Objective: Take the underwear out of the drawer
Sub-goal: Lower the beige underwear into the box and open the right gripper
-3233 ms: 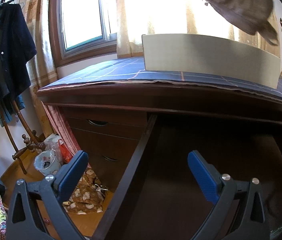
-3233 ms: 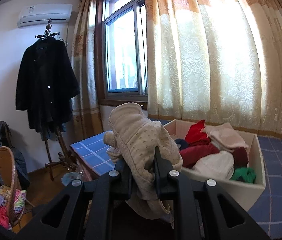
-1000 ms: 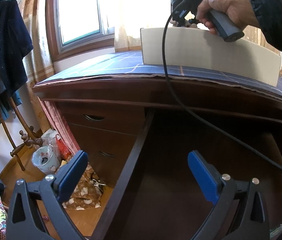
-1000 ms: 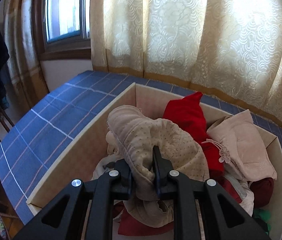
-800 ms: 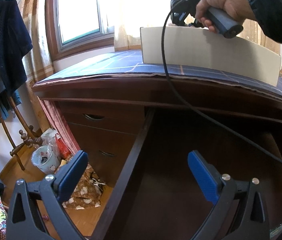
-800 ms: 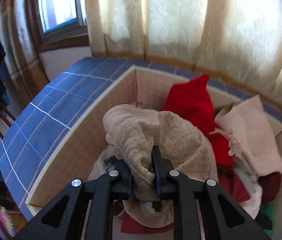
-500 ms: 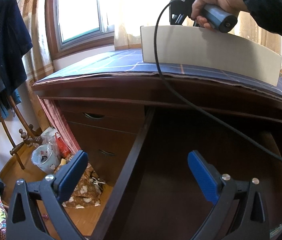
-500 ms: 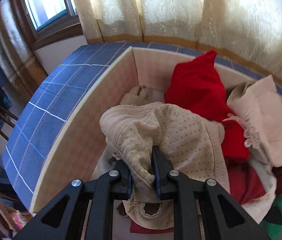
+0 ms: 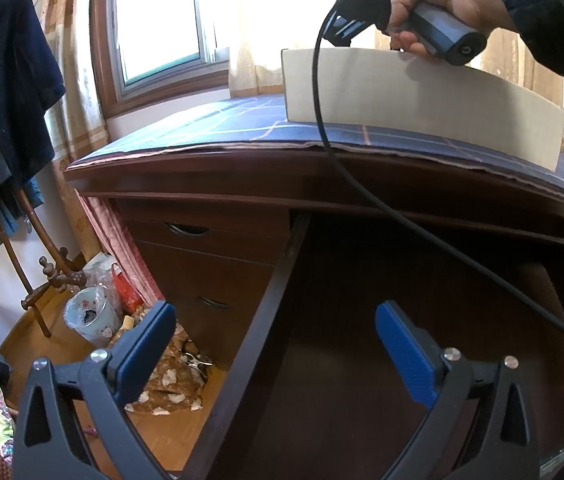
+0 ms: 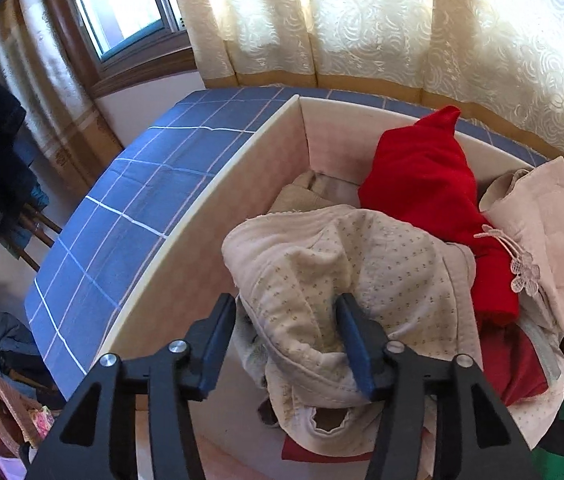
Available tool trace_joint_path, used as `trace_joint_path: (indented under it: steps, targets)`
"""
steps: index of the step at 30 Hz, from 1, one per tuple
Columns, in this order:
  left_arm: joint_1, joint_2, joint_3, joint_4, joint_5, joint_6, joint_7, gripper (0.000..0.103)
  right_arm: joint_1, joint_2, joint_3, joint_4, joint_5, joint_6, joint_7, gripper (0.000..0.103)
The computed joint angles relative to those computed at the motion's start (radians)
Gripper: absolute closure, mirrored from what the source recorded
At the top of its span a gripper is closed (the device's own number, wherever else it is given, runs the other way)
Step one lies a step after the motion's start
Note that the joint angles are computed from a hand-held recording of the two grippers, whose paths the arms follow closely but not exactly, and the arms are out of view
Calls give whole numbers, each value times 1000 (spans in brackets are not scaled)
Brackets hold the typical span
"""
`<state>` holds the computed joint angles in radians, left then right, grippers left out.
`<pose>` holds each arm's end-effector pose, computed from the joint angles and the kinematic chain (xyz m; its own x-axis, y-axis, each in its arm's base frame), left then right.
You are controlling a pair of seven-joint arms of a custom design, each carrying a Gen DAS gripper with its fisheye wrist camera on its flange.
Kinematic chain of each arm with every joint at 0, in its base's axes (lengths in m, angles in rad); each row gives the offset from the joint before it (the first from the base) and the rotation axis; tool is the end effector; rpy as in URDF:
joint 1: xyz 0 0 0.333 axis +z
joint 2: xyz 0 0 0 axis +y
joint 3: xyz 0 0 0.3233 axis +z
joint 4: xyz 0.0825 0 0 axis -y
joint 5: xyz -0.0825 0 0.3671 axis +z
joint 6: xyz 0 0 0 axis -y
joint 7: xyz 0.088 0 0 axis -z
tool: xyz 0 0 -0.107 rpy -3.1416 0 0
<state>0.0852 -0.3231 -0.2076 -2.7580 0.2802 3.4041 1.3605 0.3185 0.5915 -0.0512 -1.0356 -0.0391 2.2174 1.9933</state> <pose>0.4052 -0.0843 0.4443 -0.2039 -0.9763 -0.0731 -0.5584 0.1773 -0.8104 0.7224 0.2105 0.5776 -0.0733 -0.9833 -0.1663 -0.8313 0.1524 -0.5346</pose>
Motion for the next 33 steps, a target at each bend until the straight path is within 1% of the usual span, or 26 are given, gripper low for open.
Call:
trace_joint_path:
  steps: [1, 3, 4, 5, 7, 8, 9, 11, 14, 15, 18, 20, 24, 26, 29, 32, 33]
  targets:
    - [7, -1, -8, 0, -3, -2, 1, 1, -1, -4, 1, -6, 2, 2, 0, 46]
    - [2, -3, -4, 0, -3, -8, -1, 1, 0, -4, 3, -2, 4, -10, -4, 43]
    - [3, -5, -6, 0, -4, -10, -2, 1, 0, -7, 6, -6, 5, -11, -11, 38]
    - [12, -3, -15, 3, -6, -12, 0, 1, -1, -10, 14, -8, 9, -14, -35, 31]
    - [31, -6, -37, 2, -13, -11, 3, 1, 2, -12, 22, -6, 10, -29, -74, 23]
    - [41, -8, -49, 1, -17, -10, 4, 1, 6, -17, 22, -11, 10, -37, -82, 21]
    - [45, -7, -54, 3, -19, -11, 5, 1, 9, -24, 24, -21, 14, -38, -83, 20]
    - [40, -7, -49, 3, -19, -13, 4, 1, 6, -52, 26, -70, 28, -7, -78, 19]
    - [39, -9, -49, 3, -18, -16, 2, 1, -17, -109, 41, -175, 84, 75, -75, 19]
    - [44, -10, -55, 3, -21, -18, 2, 1, -31, -134, 52, -222, 117, 108, -86, 19]
    - [72, -13, -87, 4, -30, -20, 4, 1, -56, -187, 76, -317, 191, 170, -125, 17]
    - [83, -14, -99, 4, -34, -20, 4, 1, -55, -210, 82, -357, 213, 192, -141, 14]
    - [105, -15, -123, 7, -42, -24, 4, 1, -52, -263, 87, -464, 254, 288, -152, 13]
    - [113, -17, -132, 5, -43, -23, 5, 1, -57, -275, 95, -492, 282, 302, -171, 11]
    - [131, -15, -150, 8, -48, -21, 7, 1, -63, -282, 99, -508, 315, 286, -173, 10]
    - [157, -20, -179, 3, -62, -10, 11, 1, -70, -308, 105, -548, 358, 315, -184, 10]
    - [159, -20, -181, 3, -64, -9, 12, 1, -73, -321, 107, -565, 371, 325, -192, 10]
